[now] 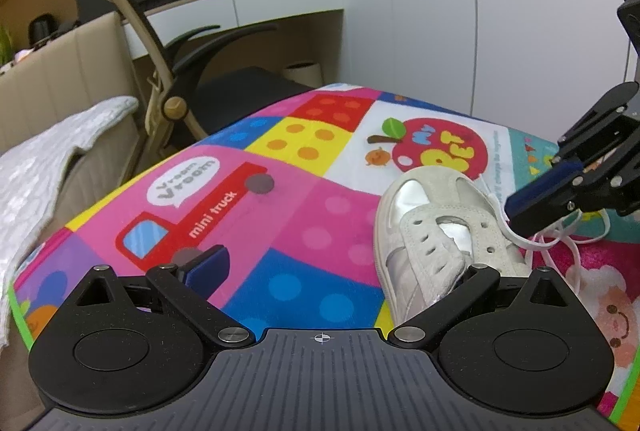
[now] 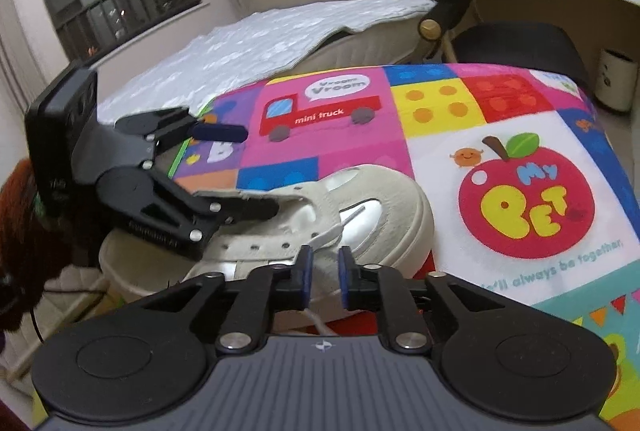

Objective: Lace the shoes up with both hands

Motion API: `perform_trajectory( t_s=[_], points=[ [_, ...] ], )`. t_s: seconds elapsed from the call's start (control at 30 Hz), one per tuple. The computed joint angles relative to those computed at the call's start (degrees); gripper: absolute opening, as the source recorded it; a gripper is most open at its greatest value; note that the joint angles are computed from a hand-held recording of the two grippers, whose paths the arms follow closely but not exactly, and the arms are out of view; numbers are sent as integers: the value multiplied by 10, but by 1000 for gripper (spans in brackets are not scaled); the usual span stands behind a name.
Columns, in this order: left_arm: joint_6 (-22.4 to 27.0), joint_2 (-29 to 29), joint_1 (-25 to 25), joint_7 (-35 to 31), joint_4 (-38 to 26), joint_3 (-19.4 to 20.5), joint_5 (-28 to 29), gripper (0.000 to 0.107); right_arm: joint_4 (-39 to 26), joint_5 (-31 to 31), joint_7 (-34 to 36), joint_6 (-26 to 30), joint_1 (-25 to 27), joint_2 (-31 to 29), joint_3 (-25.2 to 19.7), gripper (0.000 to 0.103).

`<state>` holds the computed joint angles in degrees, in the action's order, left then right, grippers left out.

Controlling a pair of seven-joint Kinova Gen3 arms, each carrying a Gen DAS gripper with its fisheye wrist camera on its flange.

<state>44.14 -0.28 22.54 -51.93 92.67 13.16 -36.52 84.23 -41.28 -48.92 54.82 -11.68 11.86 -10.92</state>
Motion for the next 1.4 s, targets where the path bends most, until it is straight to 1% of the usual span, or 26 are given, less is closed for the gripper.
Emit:
perform_trajectory(
  t_s=[0.03, 0.1, 0.2, 0.33, 0.37, 0.43, 0.5, 0.6, 0.67, 0.8, 0.9, 1.1, 1.2, 1.33, 1.4],
  points=[
    [-1, 0, 0, 0, 0, 0, 1, 102, 0, -5, -3, -1, 2, 0, 1, 25],
    [-2, 0, -1, -1, 1, -1, 2, 102, 1, -14, -16, -3, 4, 0, 2, 28],
    [-4, -1, -1, 2, 2, 0, 0, 102, -5, -24, -46, 1, 6, 5, 4, 28],
    [-4, -1, 0, 6, 3, 1, -2, 102, -1, 0, -84, -30, -13, 5, 2, 27],
    [-3, 0, 0, 7, 3, 1, -5, 102, 3, 6, -85, -42, -22, 2, 4, 25],
    [1, 1, 3, 10, 1, 3, -12, 102, 15, 20, -60, -69, -25, -7, -8, 1],
    [4, 2, 6, 11, 1, 4, -22, 102, 25, 29, -27, -93, -31, -16, -15, 1],
    [1, 2, 7, 8, 1, 2, -20, 102, 18, 5, 21, -79, -23, -16, -21, 1],
    [-4, 1, 7, 10, 3, 2, -21, 102, 2, -1, 24, -55, -23, -7, -19, 1],
    [-12, -1, 6, 27, 9, 2, -28, 102, -35, 3, -19, 3, -25, 22, -13, 1],
    [-25, -6, 1, 36, 18, -1, -17, 102, -29, -11, -31, 6, -18, 28, -15, 1],
    [-51, -14, -16, 38, 31, -2, 11, 102, 13, -43, -21, -36, -13, 15, -21, 1],
    [-49, -14, -19, 37, 30, 2, 11, 102, 32, -52, -14, -66, -17, 9, -23, 1],
    [-48, -14, -20, 39, 30, 3, 12, 102, 39, -55, -22, -84, -22, 8, -23, 1],
    [-51, -15, -22, 40, 32, 3, 15, 102, 54, -58, -13, -108, -25, 2, -26, 1]
  ],
)
